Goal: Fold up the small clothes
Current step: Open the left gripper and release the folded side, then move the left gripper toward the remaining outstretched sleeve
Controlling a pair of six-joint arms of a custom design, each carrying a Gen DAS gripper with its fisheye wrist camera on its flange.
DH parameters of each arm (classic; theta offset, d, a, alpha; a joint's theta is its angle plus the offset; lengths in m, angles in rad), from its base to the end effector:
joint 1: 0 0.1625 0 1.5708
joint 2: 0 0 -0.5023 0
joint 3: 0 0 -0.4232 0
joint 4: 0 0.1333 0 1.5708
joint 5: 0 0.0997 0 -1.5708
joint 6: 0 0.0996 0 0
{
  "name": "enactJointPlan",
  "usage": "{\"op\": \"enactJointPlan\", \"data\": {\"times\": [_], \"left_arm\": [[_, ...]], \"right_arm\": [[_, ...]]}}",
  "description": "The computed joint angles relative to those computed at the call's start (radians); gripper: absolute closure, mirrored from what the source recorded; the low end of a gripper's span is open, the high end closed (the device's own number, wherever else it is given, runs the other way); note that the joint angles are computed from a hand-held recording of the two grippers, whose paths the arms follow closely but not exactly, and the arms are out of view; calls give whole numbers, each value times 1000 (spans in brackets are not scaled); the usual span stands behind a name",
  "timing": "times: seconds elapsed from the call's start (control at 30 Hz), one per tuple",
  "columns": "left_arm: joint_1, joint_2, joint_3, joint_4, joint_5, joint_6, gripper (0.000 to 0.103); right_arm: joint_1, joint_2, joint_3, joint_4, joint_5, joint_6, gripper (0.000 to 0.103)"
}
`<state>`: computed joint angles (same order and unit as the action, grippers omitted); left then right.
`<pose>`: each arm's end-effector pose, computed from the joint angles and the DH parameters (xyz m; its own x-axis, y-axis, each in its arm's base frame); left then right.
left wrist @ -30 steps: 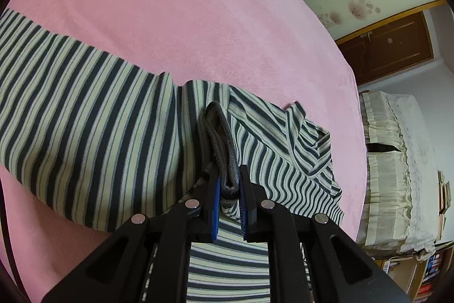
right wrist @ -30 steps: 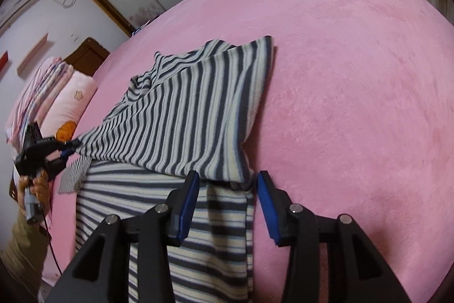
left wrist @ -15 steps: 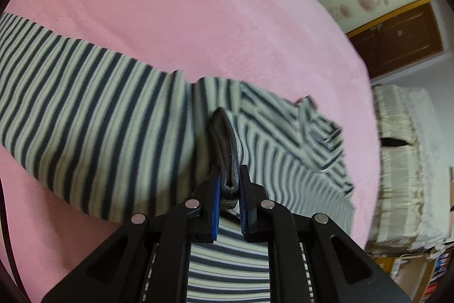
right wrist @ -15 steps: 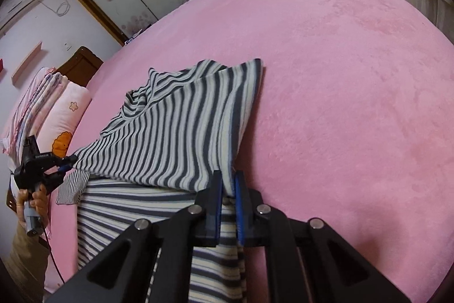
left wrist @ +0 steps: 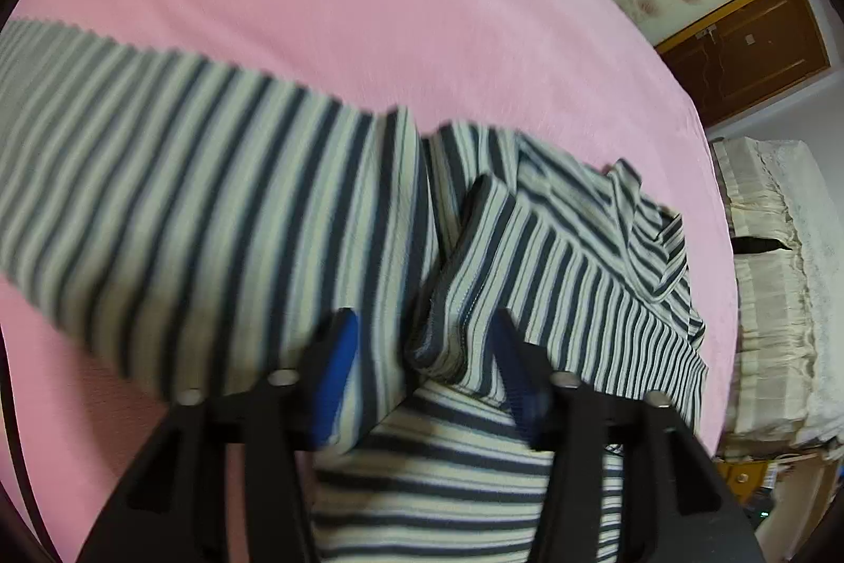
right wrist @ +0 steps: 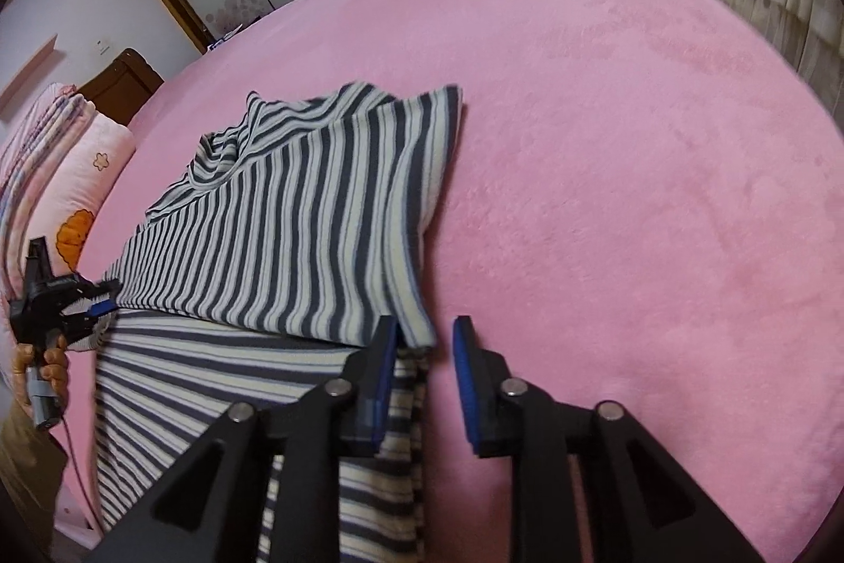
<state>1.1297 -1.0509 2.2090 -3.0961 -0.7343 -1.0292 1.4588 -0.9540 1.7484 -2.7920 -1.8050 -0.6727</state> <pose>-0.0416 -0.5734 0.1843 -0.7125 -0.7000 -0.0495 -0.4113 0.4737 -0.7787 0.0293 -0.7258 0.2234 -0.8110 -0.4040 0.4232 -0.5160 0.8347 -0.1921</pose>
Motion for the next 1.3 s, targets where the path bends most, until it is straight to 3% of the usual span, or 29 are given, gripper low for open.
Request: {"op": "enactJointPlan", "data": {"times": [0.1, 0.2, 0.43, 0.67, 0.87, 0.93, 1.1, 1.17, 1.3], "left_arm": [[-57, -30, 11, 77, 69, 4, 45], [-123, -69, 15, 236, 145, -48, 34], [-298, -179, 37, 649, 263, -286, 16], [-456, -267, 39, 1073, 216, -591, 10], [-591, -354, 107, 1222, 179, -816, 10], [-634, -381, 103, 1367, 166, -896, 10], [-708, -474, 102, 1636, 106, -1029, 10], [-723, -532, 111, 1710, 80, -1086, 4], [-735, -639, 124, 1900, 53, -1251, 4]], "right_arm": [[9, -24, 26, -35, -1, -26, 79], [29, -52, 62, -76, -4, -60, 79], [75, -123, 124, -72, 21, -72, 79], [123, -207, 219, -62, 53, -87, 79], [172, -271, 302, -54, 84, -110, 79], [190, -287, 331, -52, 97, -124, 79], [243, -291, 386, -58, 101, -143, 79], [269, -277, 401, -67, 101, -146, 79], [326, -226, 414, -97, 102, -137, 79]]}}
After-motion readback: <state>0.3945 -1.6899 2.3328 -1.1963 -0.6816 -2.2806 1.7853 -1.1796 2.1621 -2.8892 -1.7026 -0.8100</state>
